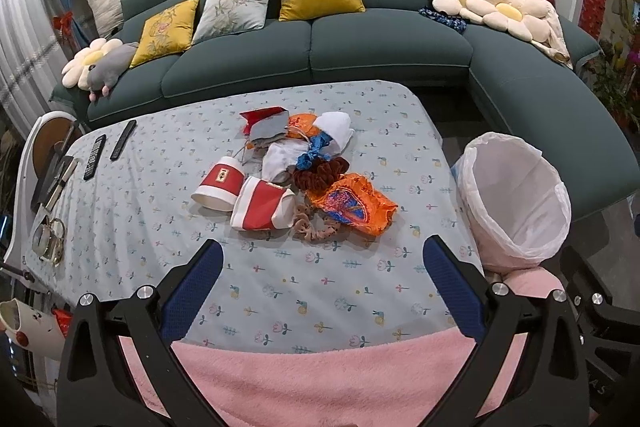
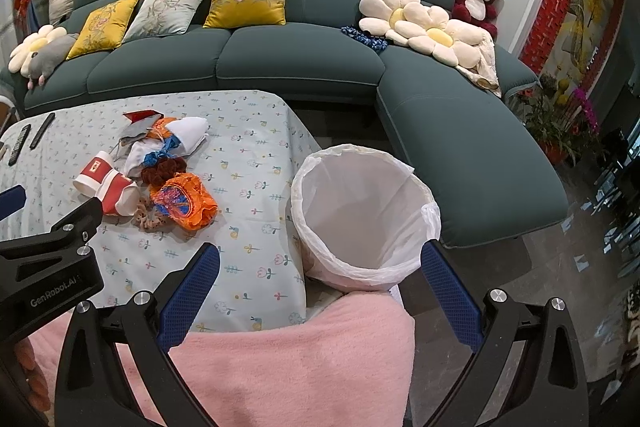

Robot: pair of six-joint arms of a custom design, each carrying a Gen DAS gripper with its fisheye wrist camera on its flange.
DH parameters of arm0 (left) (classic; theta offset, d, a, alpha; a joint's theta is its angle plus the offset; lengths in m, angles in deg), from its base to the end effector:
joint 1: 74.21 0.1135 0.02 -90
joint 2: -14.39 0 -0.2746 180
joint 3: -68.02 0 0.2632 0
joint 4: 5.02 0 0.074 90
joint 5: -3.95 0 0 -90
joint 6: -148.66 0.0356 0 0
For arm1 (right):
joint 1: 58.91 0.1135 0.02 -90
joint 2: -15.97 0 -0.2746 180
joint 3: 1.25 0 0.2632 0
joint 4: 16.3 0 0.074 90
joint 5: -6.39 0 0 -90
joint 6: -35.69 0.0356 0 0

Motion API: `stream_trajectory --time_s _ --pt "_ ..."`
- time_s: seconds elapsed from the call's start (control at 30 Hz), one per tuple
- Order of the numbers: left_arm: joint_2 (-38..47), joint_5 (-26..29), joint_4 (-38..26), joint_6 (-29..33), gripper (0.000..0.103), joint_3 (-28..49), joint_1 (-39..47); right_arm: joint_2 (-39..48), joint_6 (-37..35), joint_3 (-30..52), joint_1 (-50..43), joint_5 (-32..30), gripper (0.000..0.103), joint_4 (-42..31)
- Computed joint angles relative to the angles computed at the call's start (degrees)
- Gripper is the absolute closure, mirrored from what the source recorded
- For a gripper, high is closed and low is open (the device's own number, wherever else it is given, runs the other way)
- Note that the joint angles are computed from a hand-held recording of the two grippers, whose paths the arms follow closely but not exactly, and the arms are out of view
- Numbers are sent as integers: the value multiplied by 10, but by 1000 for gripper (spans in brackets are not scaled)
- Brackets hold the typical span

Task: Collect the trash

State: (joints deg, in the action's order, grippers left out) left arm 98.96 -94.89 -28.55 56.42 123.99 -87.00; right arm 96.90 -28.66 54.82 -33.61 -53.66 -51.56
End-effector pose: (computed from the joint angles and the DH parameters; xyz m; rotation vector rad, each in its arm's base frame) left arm 0.2861 -0.0593 0.1747 0.1616 2.4618 0.0783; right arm 0.2497 0.0984 0.1831 0.1815 2.4381 -0.3090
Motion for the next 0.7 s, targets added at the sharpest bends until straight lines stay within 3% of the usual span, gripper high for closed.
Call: stream_trajectory --time_s 0.7 --pt "0 6 -6 7 7 -1 4 -3 -1 0 -1 0 7 -2"
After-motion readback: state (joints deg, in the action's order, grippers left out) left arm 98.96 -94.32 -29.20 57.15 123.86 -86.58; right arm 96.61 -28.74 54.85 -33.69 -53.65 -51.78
